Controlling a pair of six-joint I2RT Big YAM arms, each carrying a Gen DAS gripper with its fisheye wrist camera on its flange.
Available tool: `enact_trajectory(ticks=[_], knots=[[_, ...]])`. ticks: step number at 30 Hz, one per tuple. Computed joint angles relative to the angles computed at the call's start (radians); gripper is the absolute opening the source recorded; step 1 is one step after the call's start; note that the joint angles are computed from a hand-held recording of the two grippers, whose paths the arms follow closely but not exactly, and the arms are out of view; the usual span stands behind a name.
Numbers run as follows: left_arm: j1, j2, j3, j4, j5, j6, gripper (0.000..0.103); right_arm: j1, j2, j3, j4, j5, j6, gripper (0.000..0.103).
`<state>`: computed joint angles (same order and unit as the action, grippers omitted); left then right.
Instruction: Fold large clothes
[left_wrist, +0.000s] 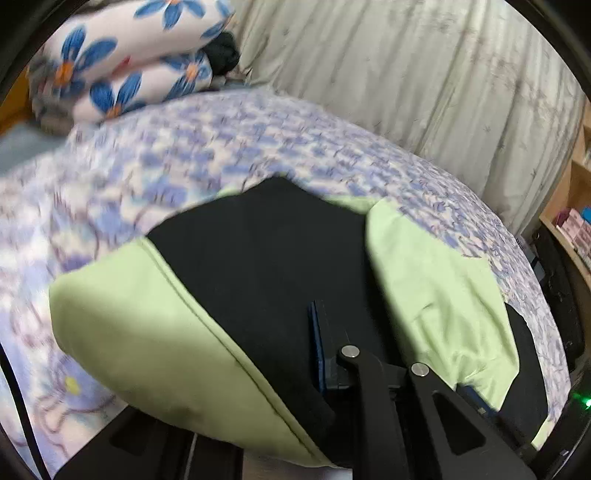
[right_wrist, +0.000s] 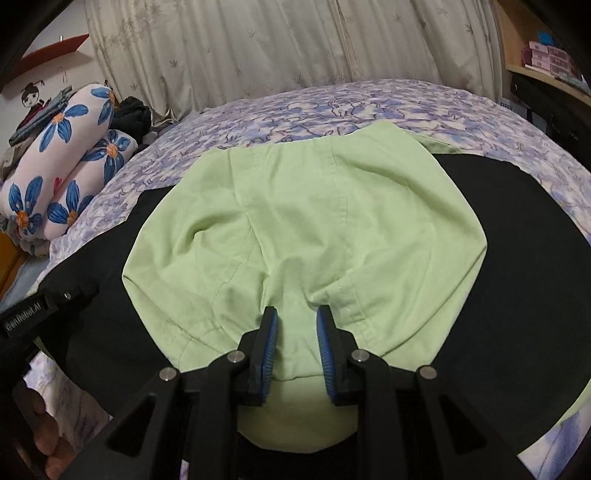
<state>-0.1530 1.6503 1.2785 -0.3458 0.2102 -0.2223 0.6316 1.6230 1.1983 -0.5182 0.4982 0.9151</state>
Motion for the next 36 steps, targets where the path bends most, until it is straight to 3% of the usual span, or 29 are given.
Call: enact_trajectory(ticks=[3, 8, 13, 15, 17, 19, 22, 23, 26, 30, 32, 34, 36], knots=[[-0.038, -0.040, 0.013, 0.008, -0.024, 0.042, 0.009, -0.010, -0.022, -0.037, 0.053, -0.033, 0.016, 0.022], [-0.172, -0.082, 0.079, -0.002, -0.044, 0.149, 0.009, -0.033, -0.071, -0.111, 0.145, -0.114, 0.081, 0.022], [-0.331, -0.079, 0.144, -0.050, -0.075, 0.253, 0.009, -0.065, -0.213, -0.260, 0.247, -0.253, 0.265, 0.021], [-0.383, -0.093, 0.130, -0.036, -0.067, 0.295, 0.009, -0.057, -0.351, -0.375, 0.265, -0.208, 0.364, 0.021], [-0.439, -0.109, 0.102, -0.023, -0.049, 0.343, 0.009, -0.029, -0.479, -0.439, 0.159, -0.041, 0.433, 0.021], [-0.481, -0.116, 0.076, -0.023, -0.036, 0.391, 0.009, -0.007, -0.601, -0.475, -0.054, 0.158, 0.536, 0.022], [-0.554, -0.090, 0.061, -0.097, -0.056, 0.520, 0.010, -0.031, -0.695, -0.502, -0.319, 0.295, 0.729, 0.022], [-0.578, -0.072, 0.056, -0.126, -0.079, 0.562, 0.010, -0.046, -0.711, -0.511, -0.359, 0.296, 0.761, 0.022], [-0.609, -0.024, 0.046, -0.182, -0.125, 0.604, 0.012, -0.093, -0.743, -0.550, -0.402, 0.259, 0.796, 0.022], [-0.609, -0.003, 0.035, -0.209, -0.129, 0.554, 0.022, -0.133, -0.759, -0.605, -0.296, 0.174, 0.765, 0.022], [-0.593, -0.013, 0.034, -0.228, -0.077, 0.518, 0.036, -0.136, -0.744, -0.605, -0.270, 0.163, 0.741, 0.022], [-0.576, -0.020, 0.045, -0.261, -0.029, 0.478, 0.073, -0.128, -0.730, -0.600, -0.254, 0.166, 0.732, 0.022], [-0.554, -0.050, 0.026, -0.258, 0.031, 0.439, 0.076, -0.126, -0.734, -0.601, -0.249, 0.168, 0.727, 0.022]])
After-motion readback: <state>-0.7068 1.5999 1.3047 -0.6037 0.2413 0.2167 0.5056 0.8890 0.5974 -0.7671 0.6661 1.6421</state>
